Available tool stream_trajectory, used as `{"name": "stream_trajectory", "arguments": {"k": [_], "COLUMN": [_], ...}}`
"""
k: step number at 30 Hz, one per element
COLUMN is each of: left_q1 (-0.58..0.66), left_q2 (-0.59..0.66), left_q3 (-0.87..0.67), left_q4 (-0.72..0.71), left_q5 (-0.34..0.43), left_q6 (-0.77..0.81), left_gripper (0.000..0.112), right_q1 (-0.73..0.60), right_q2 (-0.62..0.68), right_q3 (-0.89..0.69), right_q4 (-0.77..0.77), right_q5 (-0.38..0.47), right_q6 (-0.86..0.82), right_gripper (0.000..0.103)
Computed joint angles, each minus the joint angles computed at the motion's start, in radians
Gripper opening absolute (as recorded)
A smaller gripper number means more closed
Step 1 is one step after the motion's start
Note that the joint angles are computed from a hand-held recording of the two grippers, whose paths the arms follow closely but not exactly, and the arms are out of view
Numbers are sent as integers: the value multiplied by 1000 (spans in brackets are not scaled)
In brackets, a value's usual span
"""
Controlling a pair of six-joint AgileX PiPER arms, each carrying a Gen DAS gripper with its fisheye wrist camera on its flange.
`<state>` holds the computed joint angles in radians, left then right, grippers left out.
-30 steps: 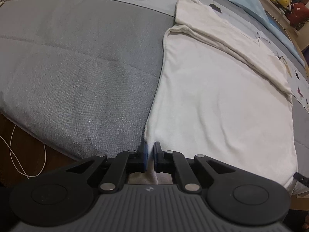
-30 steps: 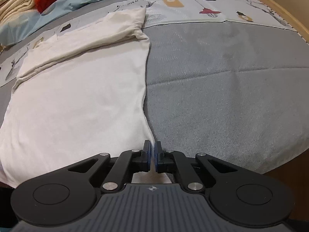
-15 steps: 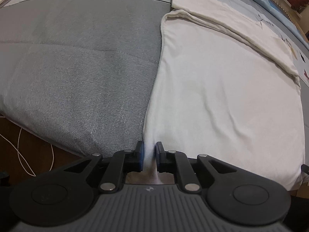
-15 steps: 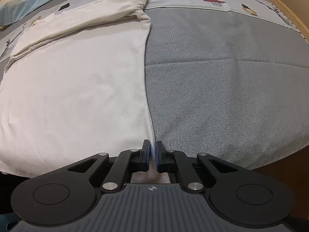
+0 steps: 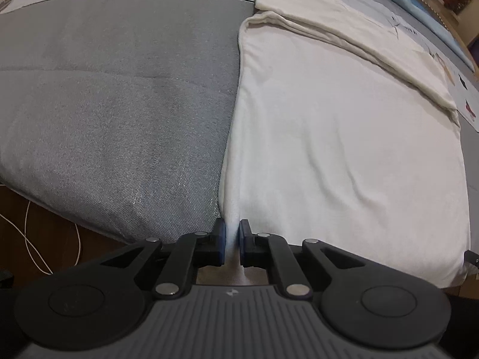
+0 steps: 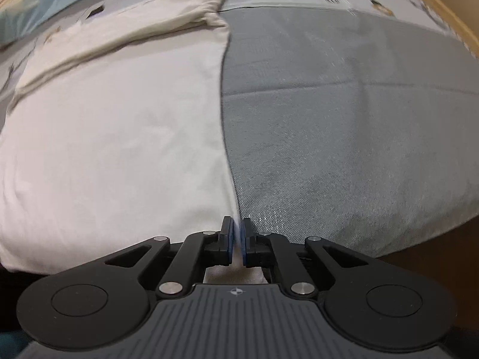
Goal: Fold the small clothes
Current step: 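Lift the hem with both tools and fold it over toward the collar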
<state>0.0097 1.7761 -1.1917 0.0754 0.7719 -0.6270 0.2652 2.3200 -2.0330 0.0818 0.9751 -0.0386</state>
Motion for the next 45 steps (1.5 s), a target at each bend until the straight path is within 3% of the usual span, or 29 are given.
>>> {"name": "stream_trajectory", "arguments": {"k": [8,11,17,23,26,30,34,45], "left_q1": [-8,-12,-19,-31,-20,-21,-19,-7], "left_q2": [1,-20,-85,-194,-261,-351,-429,-692], "left_q3": [6,26,71,127,135,113,97,119], "left_q4": [14,10,-2,1,-56,-77,-81,-163], "left_q5": [-3,-39,-139,-251,-274,-253,-201,-47], "left_q6": [-7,-12,-4,-14,27,50,58,85], "left_gripper": [8,6,5,4,4,4,4,4], "right_q1": [2,-7,-37,-99,-137,-194,-237,-414], "right_q2": [-1,-13,-106,-214,-253,-308,-357,-643], "right_q3": [5,23,158,286,299,308,336,620], "right_q4": [-1,25,160,444,601,779,857,1154], "right_q5": [0,-24,-201,-356,-381,-370,-341,-228], "right_q6": [3,-6,-79,-237,-342,-458,-511,-821], "right_gripper": [6,4,3,2,0,0,0,0]}}
